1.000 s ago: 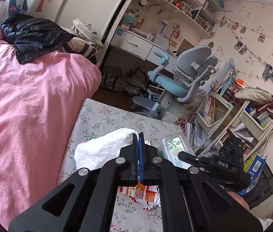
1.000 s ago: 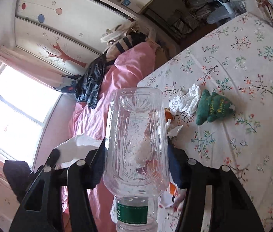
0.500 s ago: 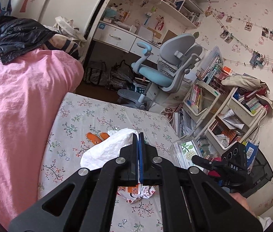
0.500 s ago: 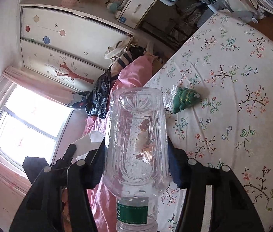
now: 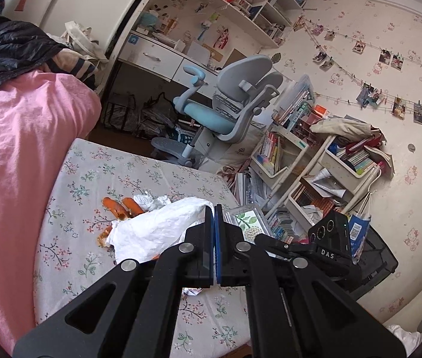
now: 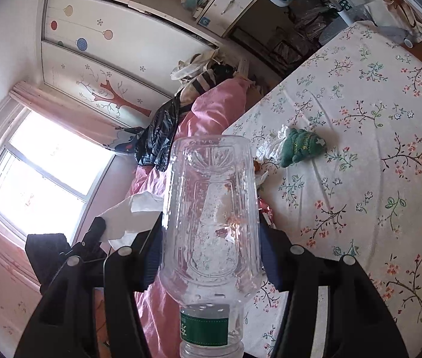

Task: Collect trash
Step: 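Carry the bottle and tissue to the yellow bucket and open both tools over it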

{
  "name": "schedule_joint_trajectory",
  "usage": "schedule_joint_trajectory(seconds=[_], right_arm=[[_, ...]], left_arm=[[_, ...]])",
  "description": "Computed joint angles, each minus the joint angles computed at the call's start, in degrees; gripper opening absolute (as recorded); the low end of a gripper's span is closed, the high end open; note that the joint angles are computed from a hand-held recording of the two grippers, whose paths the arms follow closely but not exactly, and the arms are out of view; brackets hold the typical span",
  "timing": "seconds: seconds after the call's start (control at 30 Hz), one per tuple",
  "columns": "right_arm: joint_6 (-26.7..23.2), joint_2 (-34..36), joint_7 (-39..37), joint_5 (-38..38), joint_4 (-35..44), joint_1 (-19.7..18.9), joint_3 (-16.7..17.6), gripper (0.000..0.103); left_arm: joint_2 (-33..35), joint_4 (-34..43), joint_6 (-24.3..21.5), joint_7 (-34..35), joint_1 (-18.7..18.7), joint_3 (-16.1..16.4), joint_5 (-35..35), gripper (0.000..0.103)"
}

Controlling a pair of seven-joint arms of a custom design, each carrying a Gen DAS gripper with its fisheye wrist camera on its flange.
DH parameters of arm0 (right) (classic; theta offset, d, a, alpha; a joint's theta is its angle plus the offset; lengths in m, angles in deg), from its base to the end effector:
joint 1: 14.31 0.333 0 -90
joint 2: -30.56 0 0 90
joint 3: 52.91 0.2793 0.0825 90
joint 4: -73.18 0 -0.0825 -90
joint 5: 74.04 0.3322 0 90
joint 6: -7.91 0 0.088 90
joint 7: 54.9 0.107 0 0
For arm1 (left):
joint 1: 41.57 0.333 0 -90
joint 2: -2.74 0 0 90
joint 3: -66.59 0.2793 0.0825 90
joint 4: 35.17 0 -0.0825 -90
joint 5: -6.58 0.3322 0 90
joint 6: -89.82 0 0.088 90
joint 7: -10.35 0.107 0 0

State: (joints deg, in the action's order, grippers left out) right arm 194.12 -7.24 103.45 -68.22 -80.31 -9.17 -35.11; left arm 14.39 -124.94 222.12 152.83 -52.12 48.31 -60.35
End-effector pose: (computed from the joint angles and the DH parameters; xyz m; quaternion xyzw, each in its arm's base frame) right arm 0.3326 0.1541 0.5705 -0.2959 0.7657 -0.0646 0.5674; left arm 0.5345 -0.2932 0.5770 0.3150 -0.7645 0.5536 0.0993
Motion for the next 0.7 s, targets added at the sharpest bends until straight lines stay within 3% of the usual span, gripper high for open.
schedule_joint_trajectory(seconds=[0.17,0.43,0.7], right_arm=[[1.6,-1.6,2.0,0.5,-0.9,-1.8,4.0,0.055],[-0.3,-7.2,7.9,0.3,-3.4,-4.1,11.1,0.055],[-6.1,-12.9,17.2,-2.6,-4.5,-5.2,18.6,0.055]], left_arm=[[-4.6,-5.8,-1.9,3.8,0.1,0.7,-2.4,0.001],[-12.8,-15.5,-4.2,7.9,-1.6,4.1,-5.1,0.001],[-21.7,-25.7,-2.7,10.1,-5.0,7.1,-2.8,0.001]])
